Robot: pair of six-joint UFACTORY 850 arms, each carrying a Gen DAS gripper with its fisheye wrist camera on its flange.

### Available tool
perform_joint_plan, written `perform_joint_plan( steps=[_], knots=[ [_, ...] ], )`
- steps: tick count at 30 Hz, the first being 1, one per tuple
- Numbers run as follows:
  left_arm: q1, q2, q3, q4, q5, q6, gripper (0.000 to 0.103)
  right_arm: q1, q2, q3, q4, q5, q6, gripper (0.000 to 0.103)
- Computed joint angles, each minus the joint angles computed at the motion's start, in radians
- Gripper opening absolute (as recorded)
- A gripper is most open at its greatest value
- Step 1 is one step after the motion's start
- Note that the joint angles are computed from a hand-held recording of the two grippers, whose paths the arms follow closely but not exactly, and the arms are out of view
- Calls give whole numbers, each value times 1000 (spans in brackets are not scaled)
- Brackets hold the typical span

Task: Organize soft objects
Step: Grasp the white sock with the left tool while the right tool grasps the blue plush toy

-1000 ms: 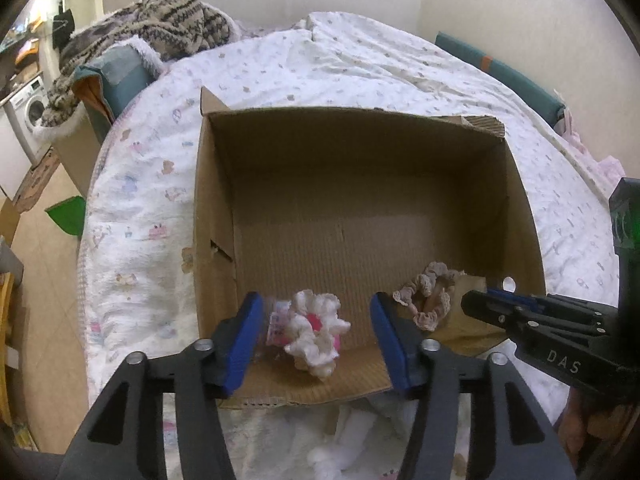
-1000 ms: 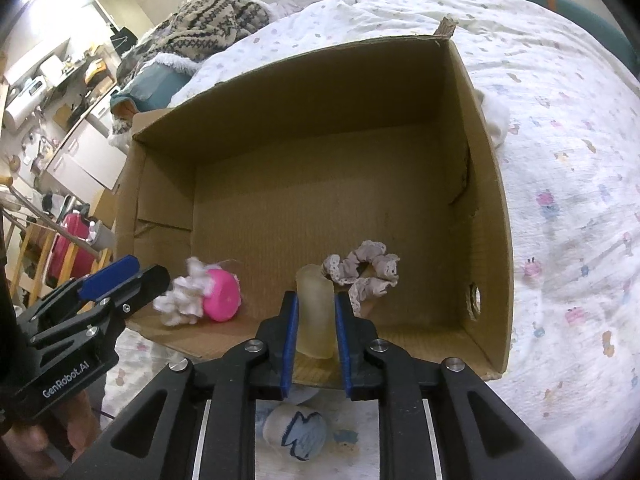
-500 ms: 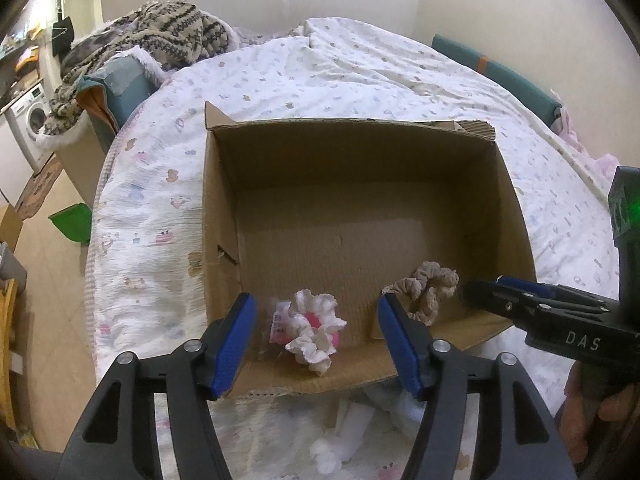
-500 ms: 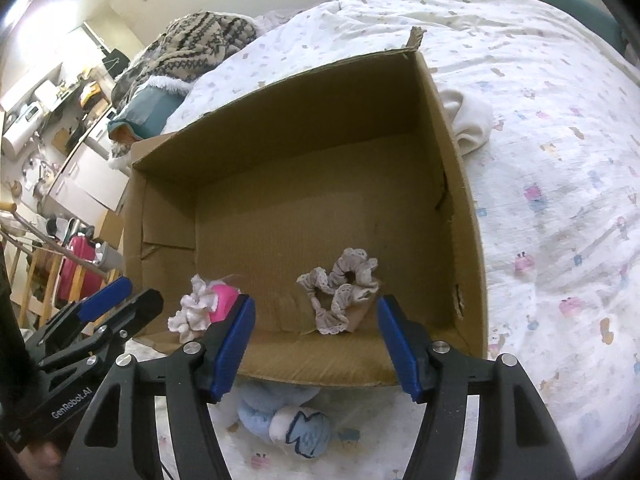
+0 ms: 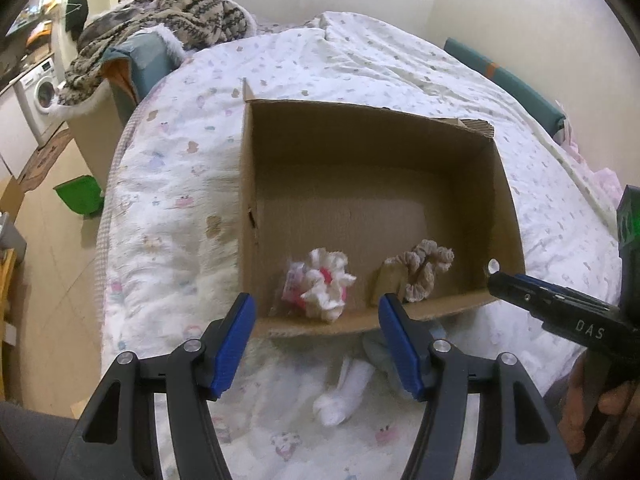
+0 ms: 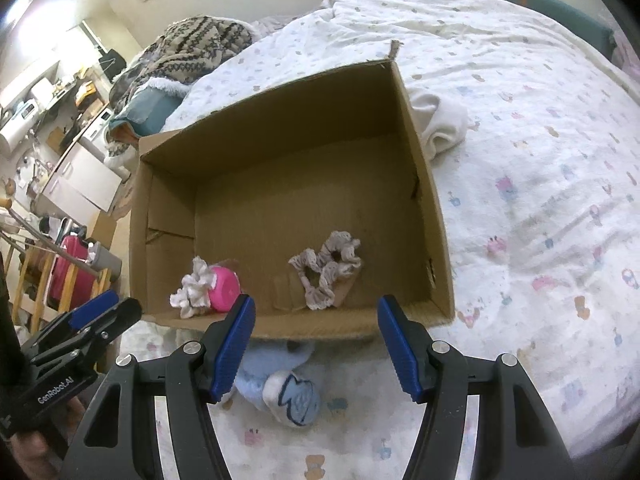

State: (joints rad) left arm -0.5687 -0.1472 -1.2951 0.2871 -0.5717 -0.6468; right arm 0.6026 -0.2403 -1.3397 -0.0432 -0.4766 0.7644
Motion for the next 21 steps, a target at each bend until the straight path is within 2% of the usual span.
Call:
perform_joint_plan(
  steps=[8,10,13,17,21],
  knots=[
    [37,28,32,-133,-17,26,61,11,41,55,46,7,46,73],
    [46,30,38,-169,-22,36,62,11,49,73,107,10,23,73],
    [58,27,45,-237,-28,71,70,7,51,91,192,8,-10,74],
    [58,-2,36,-315,-57,152,70,1,31,87,299,-8,-86,75],
    [54,-45,23,-414,-108,251,70,-15,3,86,497,-19,-243,75]
  ],
)
